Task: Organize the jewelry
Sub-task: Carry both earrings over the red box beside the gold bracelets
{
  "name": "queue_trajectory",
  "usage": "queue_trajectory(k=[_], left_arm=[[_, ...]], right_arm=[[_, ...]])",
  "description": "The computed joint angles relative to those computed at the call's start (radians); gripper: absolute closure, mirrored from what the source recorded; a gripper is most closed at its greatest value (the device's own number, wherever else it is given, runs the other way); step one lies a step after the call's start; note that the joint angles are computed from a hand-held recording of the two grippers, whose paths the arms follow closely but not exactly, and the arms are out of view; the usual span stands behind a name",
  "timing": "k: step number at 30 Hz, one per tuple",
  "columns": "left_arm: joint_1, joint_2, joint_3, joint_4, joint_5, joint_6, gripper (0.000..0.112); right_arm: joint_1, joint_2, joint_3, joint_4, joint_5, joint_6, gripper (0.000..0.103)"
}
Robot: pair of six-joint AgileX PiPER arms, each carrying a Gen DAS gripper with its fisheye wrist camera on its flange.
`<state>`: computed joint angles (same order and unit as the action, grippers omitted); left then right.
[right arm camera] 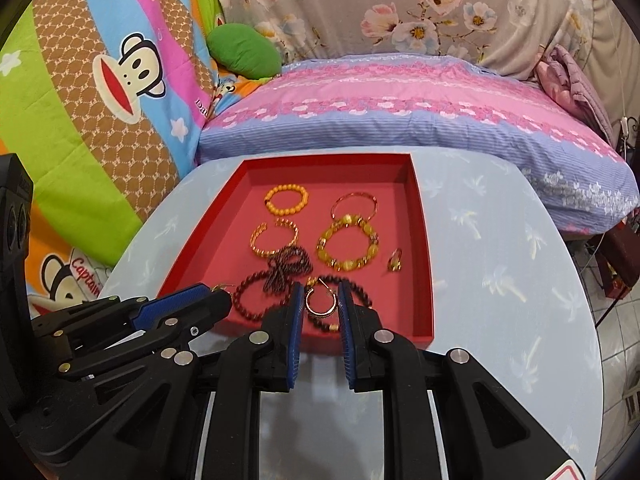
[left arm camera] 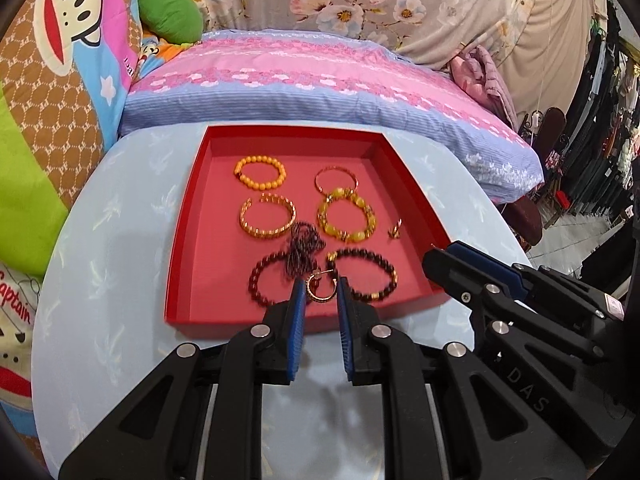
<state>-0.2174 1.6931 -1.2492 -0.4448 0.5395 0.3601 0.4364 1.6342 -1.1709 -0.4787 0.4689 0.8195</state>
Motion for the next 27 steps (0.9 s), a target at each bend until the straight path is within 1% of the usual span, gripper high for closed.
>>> queue_trajectory(k=[9,15,21,27], left_arm=[[-0.008,0.154,-0.197,0.068,0.032,-0.071,0.097],[-0.003,0.25,-0.307,0.104,0.064,-0.107,0.097],[0.005,0.326,-0.391,0.126,0.095,-0.134,0.097],[0.003,0.379,-0.453,0.151,0.118,-0.161,0.097]], right_arm=[[-0.065,0.126,-0.151,0.071,0.004,-0.103,0.087],[-0.1,0.222,-0.258,0.145,0.018,-0.182,0.087],[-0.12,0.302,-0.34,0.196,0.035,-0.241,0.087],[-0.131,0.351,-0.387,0.223,0.048,-0.269,0.087]])
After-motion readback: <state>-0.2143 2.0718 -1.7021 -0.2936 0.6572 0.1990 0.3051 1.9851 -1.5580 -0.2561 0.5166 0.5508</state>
